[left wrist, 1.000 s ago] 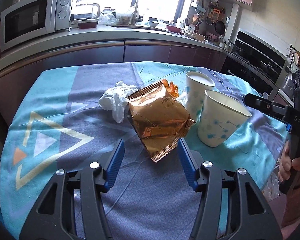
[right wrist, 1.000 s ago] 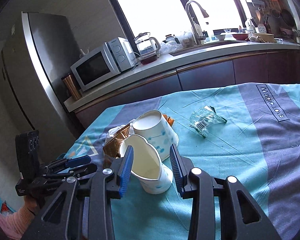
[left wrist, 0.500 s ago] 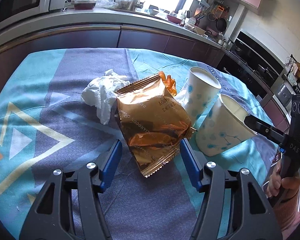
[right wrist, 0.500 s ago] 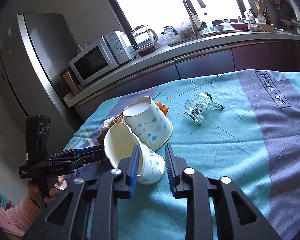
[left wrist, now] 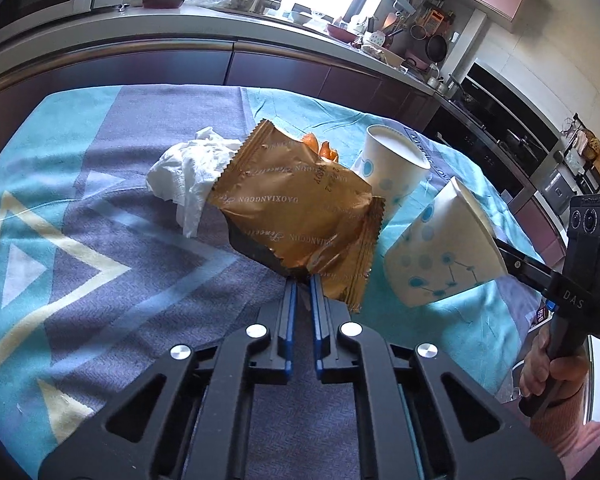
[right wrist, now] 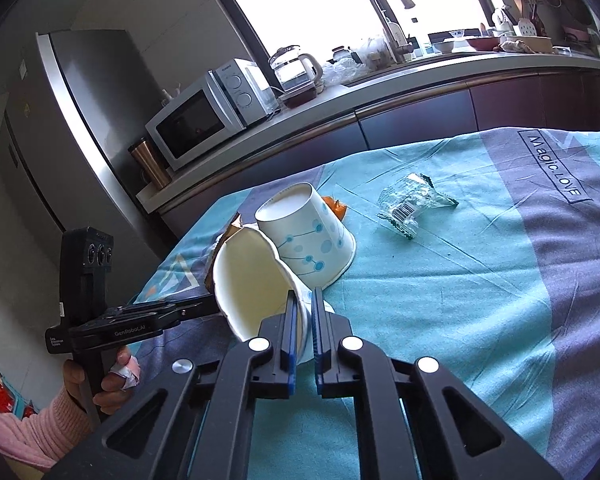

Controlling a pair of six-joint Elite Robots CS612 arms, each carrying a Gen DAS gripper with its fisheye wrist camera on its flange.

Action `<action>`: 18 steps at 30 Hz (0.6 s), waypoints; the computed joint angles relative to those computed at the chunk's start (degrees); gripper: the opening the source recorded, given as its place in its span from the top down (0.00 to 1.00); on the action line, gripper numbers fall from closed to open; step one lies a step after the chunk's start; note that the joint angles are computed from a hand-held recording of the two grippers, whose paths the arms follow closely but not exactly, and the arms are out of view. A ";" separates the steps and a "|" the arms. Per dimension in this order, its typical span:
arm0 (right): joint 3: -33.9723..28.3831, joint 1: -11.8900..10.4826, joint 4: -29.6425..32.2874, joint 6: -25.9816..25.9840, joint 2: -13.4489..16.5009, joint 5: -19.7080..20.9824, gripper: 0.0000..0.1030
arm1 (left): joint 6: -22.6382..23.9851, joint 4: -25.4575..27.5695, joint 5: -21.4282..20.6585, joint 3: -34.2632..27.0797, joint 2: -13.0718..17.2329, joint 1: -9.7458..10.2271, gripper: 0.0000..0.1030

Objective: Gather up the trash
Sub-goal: 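Grasp the second gold wrapper with the left tool while the right tool grips the tipped paper cup rim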

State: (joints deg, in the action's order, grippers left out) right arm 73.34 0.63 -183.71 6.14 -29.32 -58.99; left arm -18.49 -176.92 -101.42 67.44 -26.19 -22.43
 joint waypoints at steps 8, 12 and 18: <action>-0.18 0.21 -0.40 -0.02 0.01 0.28 0.94 | -0.02 -2.76 -0.13 1.71 -0.79 0.16 0.93; -0.43 0.26 -0.24 -0.05 0.19 0.67 0.94 | -1.21 -3.29 -0.49 2.13 -0.96 0.48 0.92; -0.82 0.25 0.02 0.19 0.49 1.25 0.94 | -3.55 -3.43 -0.57 1.60 -0.54 1.17 0.70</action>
